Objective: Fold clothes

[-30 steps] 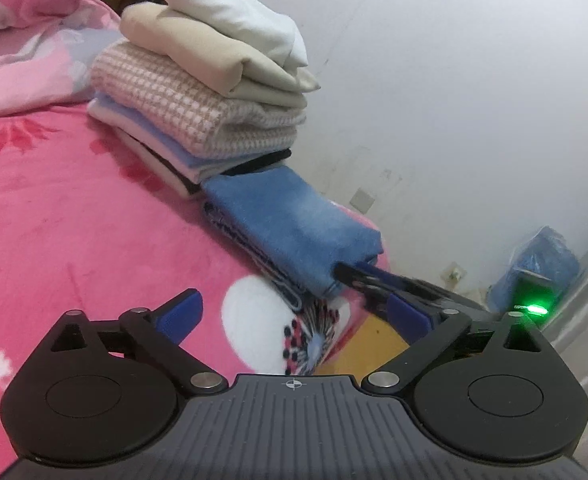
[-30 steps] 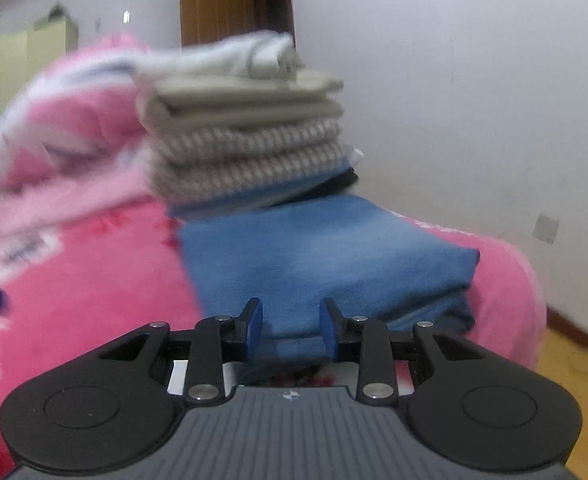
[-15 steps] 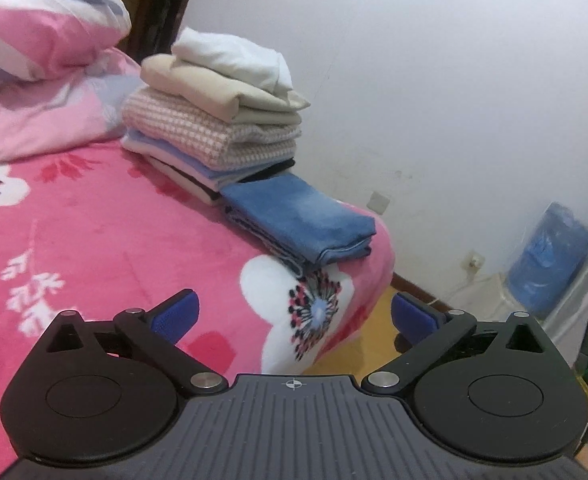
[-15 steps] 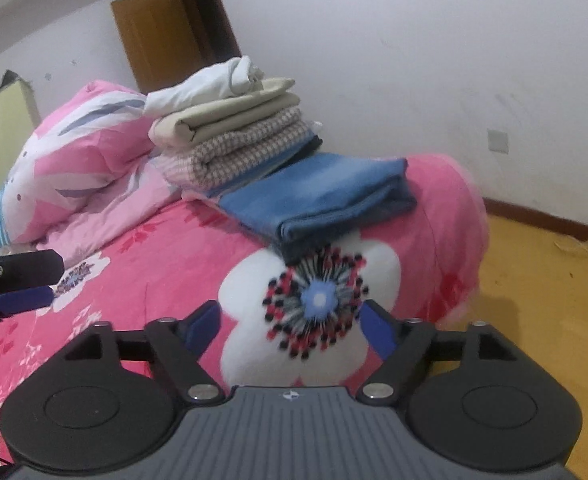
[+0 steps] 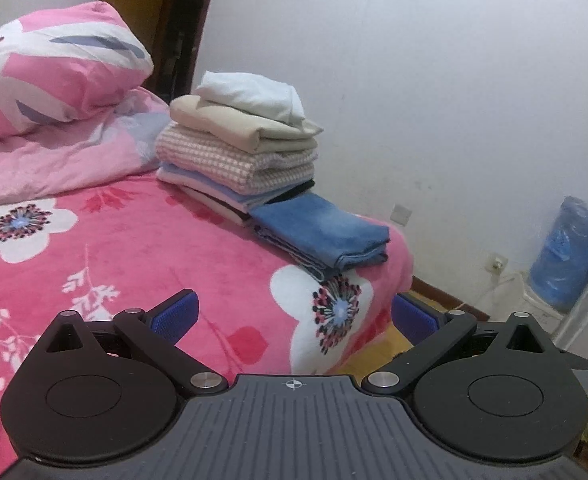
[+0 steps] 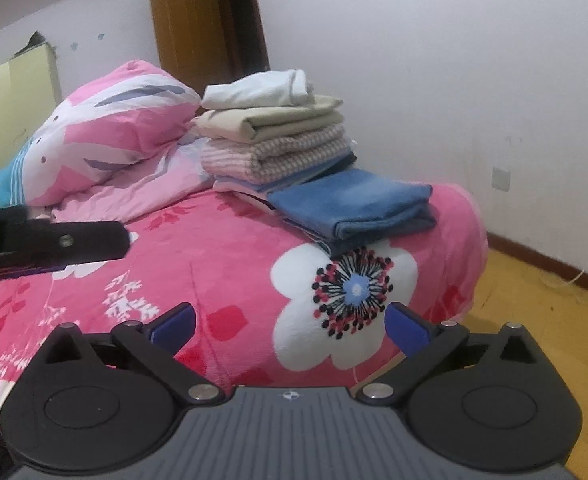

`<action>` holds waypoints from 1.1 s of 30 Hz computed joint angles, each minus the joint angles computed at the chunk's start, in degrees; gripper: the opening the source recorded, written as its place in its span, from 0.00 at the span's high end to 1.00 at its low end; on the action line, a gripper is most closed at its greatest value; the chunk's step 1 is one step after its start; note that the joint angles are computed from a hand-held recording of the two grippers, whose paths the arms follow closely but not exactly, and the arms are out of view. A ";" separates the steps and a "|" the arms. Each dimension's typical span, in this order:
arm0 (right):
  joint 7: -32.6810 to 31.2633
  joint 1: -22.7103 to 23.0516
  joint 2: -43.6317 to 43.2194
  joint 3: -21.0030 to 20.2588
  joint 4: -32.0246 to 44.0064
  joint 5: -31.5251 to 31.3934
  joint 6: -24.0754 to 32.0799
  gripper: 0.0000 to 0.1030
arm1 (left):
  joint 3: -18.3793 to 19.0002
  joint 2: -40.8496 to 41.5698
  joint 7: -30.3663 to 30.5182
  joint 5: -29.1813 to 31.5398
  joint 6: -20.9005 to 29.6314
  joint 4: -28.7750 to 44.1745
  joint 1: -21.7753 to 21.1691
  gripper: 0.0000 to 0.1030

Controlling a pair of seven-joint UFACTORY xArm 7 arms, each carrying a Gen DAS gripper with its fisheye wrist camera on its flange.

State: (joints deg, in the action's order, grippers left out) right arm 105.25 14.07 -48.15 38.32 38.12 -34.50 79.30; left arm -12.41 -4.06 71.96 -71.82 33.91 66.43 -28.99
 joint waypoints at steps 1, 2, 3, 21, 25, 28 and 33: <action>-0.34 -0.26 0.51 0.28 0.74 -0.18 0.42 0.00 | 0.01 -0.17 -0.32 0.07 0.02 0.10 0.03 0.00; -0.54 -0.41 0.80 0.37 1.25 -0.41 0.57 0.00 | 0.04 -0.30 -0.77 0.17 0.16 0.28 0.04 0.00; -0.71 -0.52 1.01 0.39 1.67 -0.64 0.63 0.00 | 0.06 -0.41 -1.32 0.40 0.35 0.44 0.04 0.00; 0.40 -4.42 8.70 -0.09 8.95 -2.37 7.50 0.00 | -0.25 0.08 4.22 -1.54 -6.89 1.33 -1.44 0.00; 1.65 -3.88 12.49 -0.11 11.28 -3.22 10.93 0.00 | -0.80 0.96 4.44 -1.84 -10.38 1.49 -1.41 0.00; 2.33 -2.56 15.28 -0.49 12.68 -3.80 13.36 0.00 | -0.94 1.68 1.18 2.22 -10.21 1.66 -1.05 0.00; 3.53 -0.31 19.76 -2.14 15.14 -3.40 17.05 0.00 | -1.24 2.14 -1.41 6.82 -10.77 1.11 -0.80 0.00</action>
